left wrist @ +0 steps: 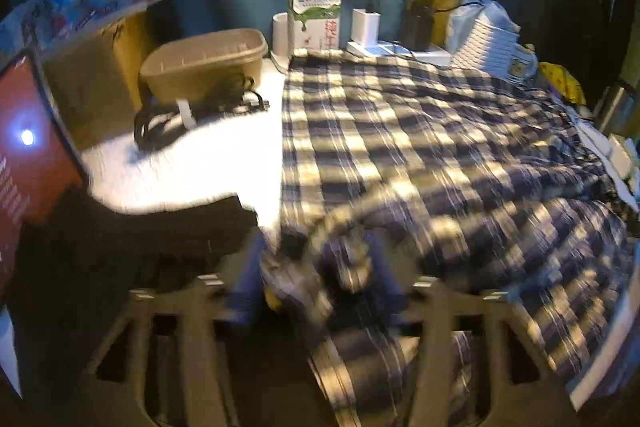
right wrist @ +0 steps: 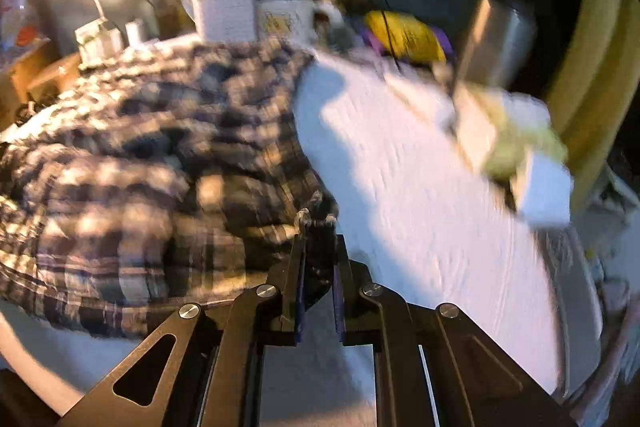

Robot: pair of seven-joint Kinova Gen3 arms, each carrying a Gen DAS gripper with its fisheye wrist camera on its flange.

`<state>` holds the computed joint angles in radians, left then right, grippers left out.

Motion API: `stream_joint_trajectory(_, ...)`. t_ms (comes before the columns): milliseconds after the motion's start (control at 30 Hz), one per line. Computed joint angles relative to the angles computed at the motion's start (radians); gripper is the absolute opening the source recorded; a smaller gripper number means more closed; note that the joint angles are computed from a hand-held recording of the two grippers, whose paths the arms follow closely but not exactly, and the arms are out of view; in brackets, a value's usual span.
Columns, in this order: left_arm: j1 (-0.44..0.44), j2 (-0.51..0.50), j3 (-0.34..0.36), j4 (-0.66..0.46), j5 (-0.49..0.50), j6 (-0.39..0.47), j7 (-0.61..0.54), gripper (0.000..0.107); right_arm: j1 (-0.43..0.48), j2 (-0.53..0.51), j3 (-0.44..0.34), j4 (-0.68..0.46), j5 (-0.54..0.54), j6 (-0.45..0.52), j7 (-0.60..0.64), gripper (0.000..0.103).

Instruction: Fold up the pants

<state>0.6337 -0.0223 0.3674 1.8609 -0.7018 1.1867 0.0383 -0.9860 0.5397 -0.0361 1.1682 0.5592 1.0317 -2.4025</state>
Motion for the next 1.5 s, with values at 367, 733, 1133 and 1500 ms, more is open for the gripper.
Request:
stream_joint_trajectory(367, 0.158, -0.028, 0.125, 0.04, 0.065, 0.037, 0.299, 0.08, 0.011, -0.014, -0.018, -0.026, -0.002, 0.025, 0.069, 0.018)
stream_joint_trajectory(733, 0.326, 0.158, 0.105, -0.041, -0.027, 0.2, 0.437, 0.075, 0.047, -0.029, -0.025, 0.067, -0.057, -0.137, 0.007, 0.045)
stream_joint_trajectory(1133, 0.438, 0.13, 0.067, -0.077, -0.036, 0.25, 0.399, 0.003, -0.05, -0.114, 0.0, 0.189, 0.108, -0.128, -0.169, 0.005)
stream_joint_trajectory(1500, 0.505, 0.119, 0.103, -0.056, -0.01, 0.269, 0.483, 0.003, -0.049, -0.21, -0.085, 0.302, 0.185, -0.109, -0.257, 0.005)
